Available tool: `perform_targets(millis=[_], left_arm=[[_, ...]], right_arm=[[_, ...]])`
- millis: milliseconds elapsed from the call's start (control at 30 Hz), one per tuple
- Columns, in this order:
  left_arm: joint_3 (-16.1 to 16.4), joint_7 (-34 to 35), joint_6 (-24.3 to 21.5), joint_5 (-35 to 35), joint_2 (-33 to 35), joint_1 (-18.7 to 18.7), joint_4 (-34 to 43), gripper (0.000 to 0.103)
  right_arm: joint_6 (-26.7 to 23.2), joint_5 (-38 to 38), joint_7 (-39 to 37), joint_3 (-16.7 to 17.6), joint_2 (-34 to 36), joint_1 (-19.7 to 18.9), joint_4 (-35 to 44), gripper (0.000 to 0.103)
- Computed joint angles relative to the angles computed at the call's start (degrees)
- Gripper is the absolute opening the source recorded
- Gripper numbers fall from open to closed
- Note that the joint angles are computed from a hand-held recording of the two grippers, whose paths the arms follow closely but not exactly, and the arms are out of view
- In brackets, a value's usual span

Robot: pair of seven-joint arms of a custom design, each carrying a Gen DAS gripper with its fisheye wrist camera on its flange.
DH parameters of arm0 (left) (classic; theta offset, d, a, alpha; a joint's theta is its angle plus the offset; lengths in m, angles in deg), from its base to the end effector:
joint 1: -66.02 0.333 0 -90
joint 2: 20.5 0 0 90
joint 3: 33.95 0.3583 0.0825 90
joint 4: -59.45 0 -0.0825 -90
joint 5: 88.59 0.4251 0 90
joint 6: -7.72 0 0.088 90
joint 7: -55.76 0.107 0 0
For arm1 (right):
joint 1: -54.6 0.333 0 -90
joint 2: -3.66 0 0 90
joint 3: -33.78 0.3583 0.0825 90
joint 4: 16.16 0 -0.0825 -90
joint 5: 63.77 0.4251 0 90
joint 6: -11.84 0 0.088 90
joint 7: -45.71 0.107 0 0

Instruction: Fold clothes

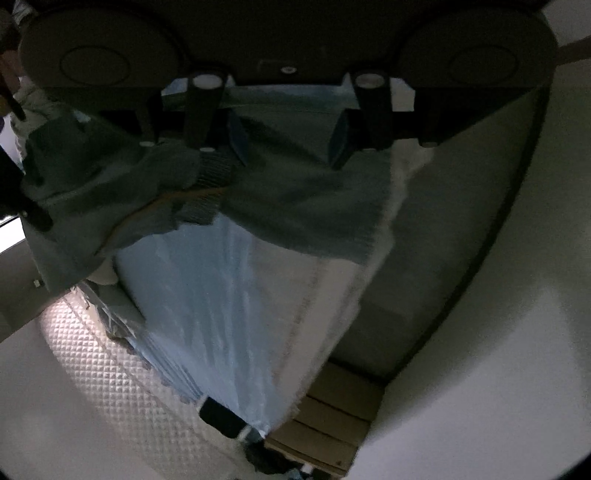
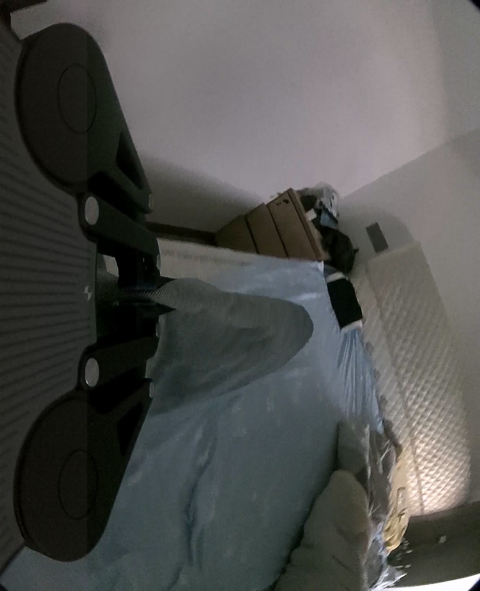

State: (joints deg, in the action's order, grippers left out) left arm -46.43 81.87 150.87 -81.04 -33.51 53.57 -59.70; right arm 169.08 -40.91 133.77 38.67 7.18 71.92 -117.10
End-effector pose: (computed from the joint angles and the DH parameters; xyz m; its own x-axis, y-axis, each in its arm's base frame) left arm 0.5093 -0.2500 0.6259 0.4075 -0.7952 0.4490 -0.6939 -0.5892 -0.4139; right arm 0.6307 0.2388 0.6617 0.2806 -0.8913 -0.3563 -0.6708 0.0834 -0.7369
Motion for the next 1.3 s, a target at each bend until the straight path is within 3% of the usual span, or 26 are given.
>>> perform_targets(millis=[167,467,633,833,967,1033,1133,1200,1300], left_arm=[[3.5,3.8,-0.5,-2.5,-7.7,1.6,-6.9,0.045],[6.6,4.6,0.8,-4.8,-17.0,5.1,-16.7,0.045],[7.4,3.3,2.0,-6.0,-22.3,6.1,-22.7,0.045],[8.3,3.7,0.9,-7.1,-25.1,5.9,-25.7,0.045],[9.1,4.4,2.1,-8.4,-23.7,5.5,-25.3,0.045],[9.4,5.1,3.7,-9.1,-22.3,5.2,-24.7,0.050],[9.5,6.0,7.2,-10.1,-19.5,4.7,-23.9,0.058],[9.6,6.9,9.7,-11.2,-16.6,3.9,-22.6,0.059],[9.7,7.7,13.5,-13.0,-11.9,3.1,-20.7,0.066]], right_arm=[[3.0,-12.5,12.0,1.0,1.5,4.4,-1.0,0.005],[2.5,-31.3,22.8,-0.8,8.5,12.7,0.0,0.005],[0.8,-37.4,23.2,-2.0,12.4,16.1,0.8,0.006],[0.7,-38.4,16.1,-1.5,13.6,16.9,-1.1,0.007],[-1.0,-32.5,8.2,1.1,12.9,14.7,-1.1,0.015],[-2.6,-25.3,0.9,3.9,12.0,12.1,-0.7,0.020],[-6.0,-8.1,-14.2,8.9,8.6,6.8,-2.1,0.030],[-7.0,0.0,-21.3,9.4,5.6,5.2,-3.9,0.031],[-8.9,9.7,-27.4,7.5,2.3,3.8,-4.8,0.032]])
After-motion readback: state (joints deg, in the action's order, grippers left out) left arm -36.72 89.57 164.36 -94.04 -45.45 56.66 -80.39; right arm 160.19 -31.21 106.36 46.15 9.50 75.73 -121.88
